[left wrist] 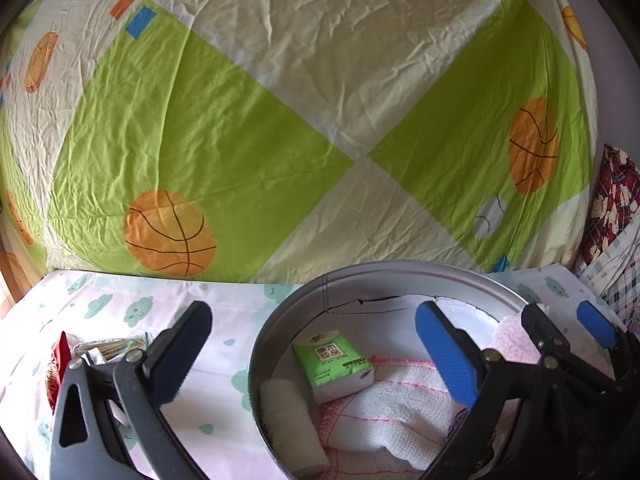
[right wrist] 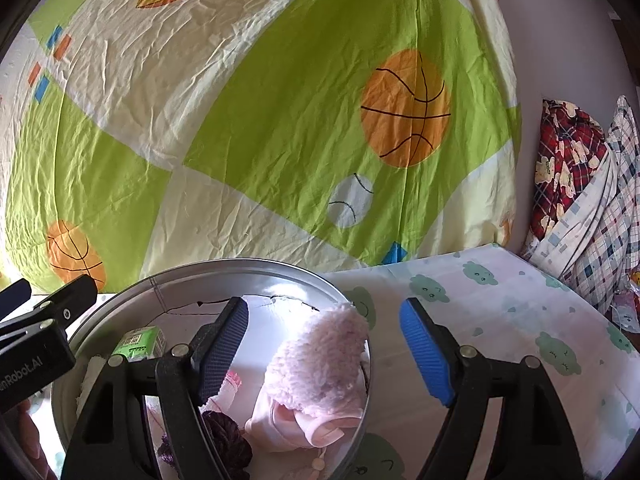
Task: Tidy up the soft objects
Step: 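Move both open tools back from the tin toward the red pouch and sponge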
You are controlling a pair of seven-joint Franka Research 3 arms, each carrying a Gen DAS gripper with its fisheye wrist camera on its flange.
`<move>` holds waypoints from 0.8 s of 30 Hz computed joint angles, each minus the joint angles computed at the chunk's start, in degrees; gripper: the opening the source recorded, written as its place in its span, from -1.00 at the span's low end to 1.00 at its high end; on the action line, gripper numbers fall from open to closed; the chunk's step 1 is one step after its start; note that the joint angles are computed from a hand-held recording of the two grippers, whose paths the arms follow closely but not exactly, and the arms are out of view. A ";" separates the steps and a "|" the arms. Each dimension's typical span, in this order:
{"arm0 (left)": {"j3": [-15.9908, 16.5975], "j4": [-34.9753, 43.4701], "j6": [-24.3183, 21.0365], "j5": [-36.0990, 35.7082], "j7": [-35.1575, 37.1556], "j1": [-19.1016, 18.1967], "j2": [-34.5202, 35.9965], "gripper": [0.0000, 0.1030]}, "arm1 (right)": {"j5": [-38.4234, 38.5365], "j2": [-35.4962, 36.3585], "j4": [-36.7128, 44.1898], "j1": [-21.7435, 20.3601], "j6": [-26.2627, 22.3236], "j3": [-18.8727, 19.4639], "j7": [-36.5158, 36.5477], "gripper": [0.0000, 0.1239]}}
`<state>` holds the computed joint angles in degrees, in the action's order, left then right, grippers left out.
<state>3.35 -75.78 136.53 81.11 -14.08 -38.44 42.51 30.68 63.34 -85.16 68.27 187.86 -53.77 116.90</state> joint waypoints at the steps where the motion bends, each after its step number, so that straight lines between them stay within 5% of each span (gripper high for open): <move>1: -0.09 0.17 -0.59 -0.47 0.46 -0.01 0.22 0.99 | 0.01 0.33 0.01 0.25 0.02 -0.41 0.01 0.29; 13: -0.78 -8.05 -5.57 2.49 -4.37 -0.40 -4.27 0.99 | 0.77 -0.31 -0.78 0.71 0.71 0.05 -0.62 0.29; 24: -4.70 -17.78 -11.90 8.02 -11.14 1.91 -9.71 0.99 | 3.76 1.85 -1.83 4.13 1.12 -3.02 -2.36 0.29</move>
<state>-1.36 -93.56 124.63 89.13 -25.23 -36.52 32.80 34.44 65.19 -86.99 72.40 188.98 -56.79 114.54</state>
